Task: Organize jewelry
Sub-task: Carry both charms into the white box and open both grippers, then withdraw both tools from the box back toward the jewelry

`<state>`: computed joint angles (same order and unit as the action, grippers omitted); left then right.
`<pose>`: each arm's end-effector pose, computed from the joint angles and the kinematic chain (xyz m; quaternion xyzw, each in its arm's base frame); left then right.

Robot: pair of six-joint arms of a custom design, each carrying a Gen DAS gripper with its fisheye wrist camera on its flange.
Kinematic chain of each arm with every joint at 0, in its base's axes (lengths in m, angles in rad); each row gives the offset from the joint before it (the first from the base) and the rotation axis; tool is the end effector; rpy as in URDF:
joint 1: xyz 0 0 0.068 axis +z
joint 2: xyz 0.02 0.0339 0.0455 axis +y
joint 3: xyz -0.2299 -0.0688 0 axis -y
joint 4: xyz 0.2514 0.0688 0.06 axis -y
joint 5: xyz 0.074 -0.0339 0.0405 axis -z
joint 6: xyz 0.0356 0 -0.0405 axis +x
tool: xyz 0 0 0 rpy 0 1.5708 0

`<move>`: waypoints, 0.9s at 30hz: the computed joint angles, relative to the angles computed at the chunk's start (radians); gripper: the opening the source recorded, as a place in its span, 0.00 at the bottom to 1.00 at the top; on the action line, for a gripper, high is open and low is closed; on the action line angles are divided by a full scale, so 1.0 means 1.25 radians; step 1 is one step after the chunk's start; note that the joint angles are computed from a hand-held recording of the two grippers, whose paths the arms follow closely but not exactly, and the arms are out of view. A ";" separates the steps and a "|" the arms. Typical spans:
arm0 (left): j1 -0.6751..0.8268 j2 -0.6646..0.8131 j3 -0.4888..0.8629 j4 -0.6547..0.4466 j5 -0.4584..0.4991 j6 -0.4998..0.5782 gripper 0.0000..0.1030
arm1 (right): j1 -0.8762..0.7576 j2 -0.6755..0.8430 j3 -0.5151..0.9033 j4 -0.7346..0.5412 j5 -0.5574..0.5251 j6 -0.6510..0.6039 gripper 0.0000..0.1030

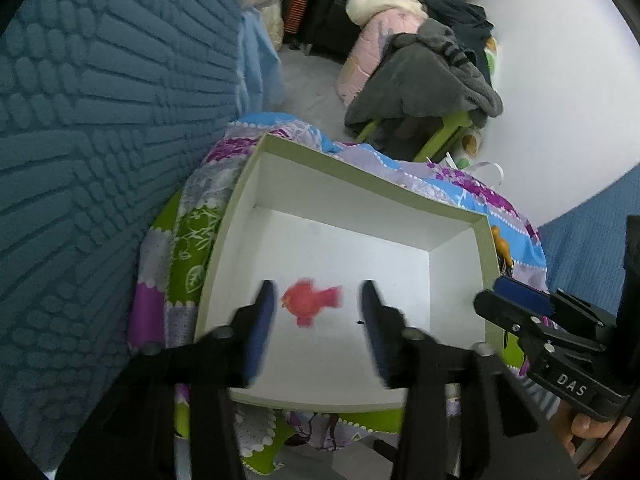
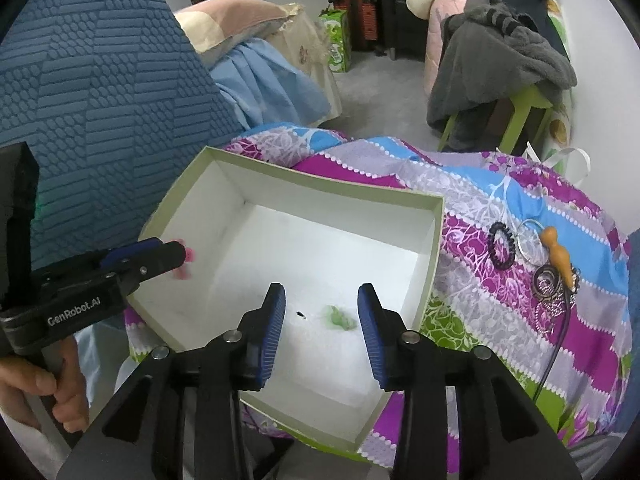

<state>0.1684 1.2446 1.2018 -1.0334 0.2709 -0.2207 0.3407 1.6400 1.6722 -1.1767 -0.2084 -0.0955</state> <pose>0.2495 0.0328 0.2851 -0.1533 0.9490 -0.1372 0.2390 0.3088 0.1173 0.3118 -0.2318 0.9443 0.1266 0.1964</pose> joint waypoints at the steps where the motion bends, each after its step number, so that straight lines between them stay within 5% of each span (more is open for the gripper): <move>1: 0.003 -0.004 0.002 -0.002 0.000 -0.004 0.59 | -0.005 -0.004 0.003 -0.002 -0.006 -0.002 0.40; 16: -0.059 -0.045 0.187 -0.128 -0.075 -0.042 0.60 | -0.084 -0.030 0.193 -0.116 -0.081 -0.041 0.41; 27: -0.241 -0.044 0.381 -0.205 -0.218 -0.180 0.60 | -0.219 -0.030 0.367 -0.228 -0.187 -0.153 0.41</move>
<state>-0.1332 1.1902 1.6786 -1.2895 -0.0016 -0.4458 0.0666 1.6023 2.1316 -1.4623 -0.4423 -0.2870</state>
